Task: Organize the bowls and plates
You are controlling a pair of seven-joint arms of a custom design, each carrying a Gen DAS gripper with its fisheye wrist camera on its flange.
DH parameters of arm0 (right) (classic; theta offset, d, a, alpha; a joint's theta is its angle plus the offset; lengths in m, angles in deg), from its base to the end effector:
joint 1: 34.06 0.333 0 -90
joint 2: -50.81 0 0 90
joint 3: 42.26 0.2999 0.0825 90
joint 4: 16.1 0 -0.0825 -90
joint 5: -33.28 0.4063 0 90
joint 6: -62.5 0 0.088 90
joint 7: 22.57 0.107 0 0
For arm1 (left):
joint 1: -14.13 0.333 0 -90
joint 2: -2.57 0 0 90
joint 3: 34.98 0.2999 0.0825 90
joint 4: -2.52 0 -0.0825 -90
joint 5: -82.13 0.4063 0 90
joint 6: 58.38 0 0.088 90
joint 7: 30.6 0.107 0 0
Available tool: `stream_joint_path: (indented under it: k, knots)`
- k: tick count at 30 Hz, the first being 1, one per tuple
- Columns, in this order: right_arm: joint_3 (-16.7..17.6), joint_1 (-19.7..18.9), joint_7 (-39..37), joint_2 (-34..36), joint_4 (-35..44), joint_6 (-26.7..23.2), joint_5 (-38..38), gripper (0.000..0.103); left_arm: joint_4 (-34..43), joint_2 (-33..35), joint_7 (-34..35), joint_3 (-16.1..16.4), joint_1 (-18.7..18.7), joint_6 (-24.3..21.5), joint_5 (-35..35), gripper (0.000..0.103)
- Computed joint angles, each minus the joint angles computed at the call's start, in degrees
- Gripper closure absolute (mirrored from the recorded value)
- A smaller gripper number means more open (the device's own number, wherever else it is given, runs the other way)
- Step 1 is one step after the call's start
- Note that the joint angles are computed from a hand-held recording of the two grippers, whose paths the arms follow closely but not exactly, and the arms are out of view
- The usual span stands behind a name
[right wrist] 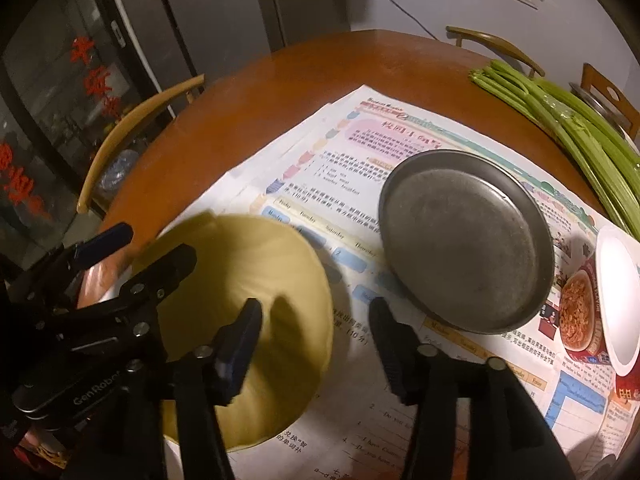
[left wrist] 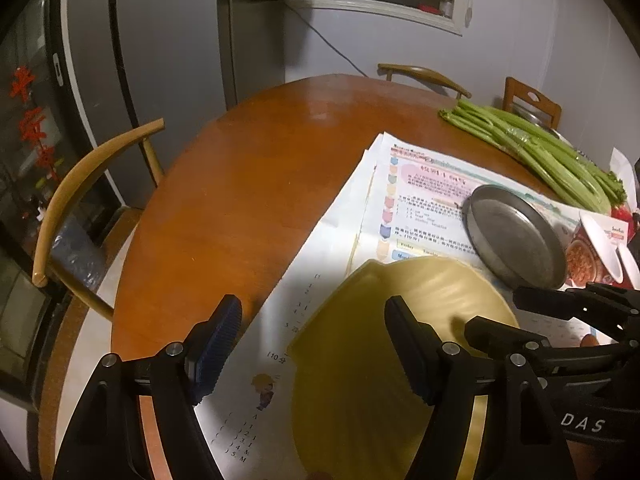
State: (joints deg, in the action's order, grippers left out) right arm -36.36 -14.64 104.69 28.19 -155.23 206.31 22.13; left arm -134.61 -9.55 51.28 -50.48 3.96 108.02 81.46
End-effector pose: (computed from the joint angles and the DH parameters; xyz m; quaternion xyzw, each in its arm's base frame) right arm 0.4403 0.2121 0.4781 -0.6577 0.7104 -0.1466 0.2034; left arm 0.4814 -0.2346 0.4518 -0.5516 0.7568 -0.2973 0.1860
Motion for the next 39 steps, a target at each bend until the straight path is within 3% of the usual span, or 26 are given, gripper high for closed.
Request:
stream_joint_path:
  k: [5,7,9,12,15,23,33,39]
  knots:
    - [0.0,-0.2,0.5,-0.9,-0.4,0.2,0.1,0.042,-0.9,-0.9,-1.7,-0.8,0.9,1.5,1.4,0.025]
    - [-0.2,-0.3,1.3,-1.4,-1.0,1.2,0.4,0.042,-1.5,-1.4,1.4,1.5,-1.7,2.1,-2.9,0.024]
    - [-1.3,0.2,0.6,-2.6,-1.9,2.7,2.3,0.042,-2.4,-2.5,3.1,1.9,-2.3,3.1,-4.7,0.024]
    - [-0.1,-0.8,2.1,-4.3,-2.3,2.1,1.0,0.041,-3.3,-4.3,6.0,2.7,-3.3,2.8,-7.1,0.024]
    - [1.0,-1.6,3.9,-7.1,-3.0,1.0,-1.0,0.033,-4.3,-6.3,8.7,3.5,-4.7,3.5,-10.2,0.024]
    - [2.1,-2.7,8.6,-17.5,-7.4,-6.4,-4.2,0.033,-7.9,-12.2,19.2,6.8,-12.6,2.2,-19.7,0.024]
    - [3.2,0.5,15.2,-36.8,-17.6,-19.6,-1.5,0.033,-13.3,-18.6,25.8,6.0,-19.0,0.3,-25.7,0.024]
    - [3.5,3.8,18.3,-43.8,-21.7,-24.1,0.6,0.033,-14.9,-19.6,27.5,5.2,-21.5,-1.8,-27.5,0.024]
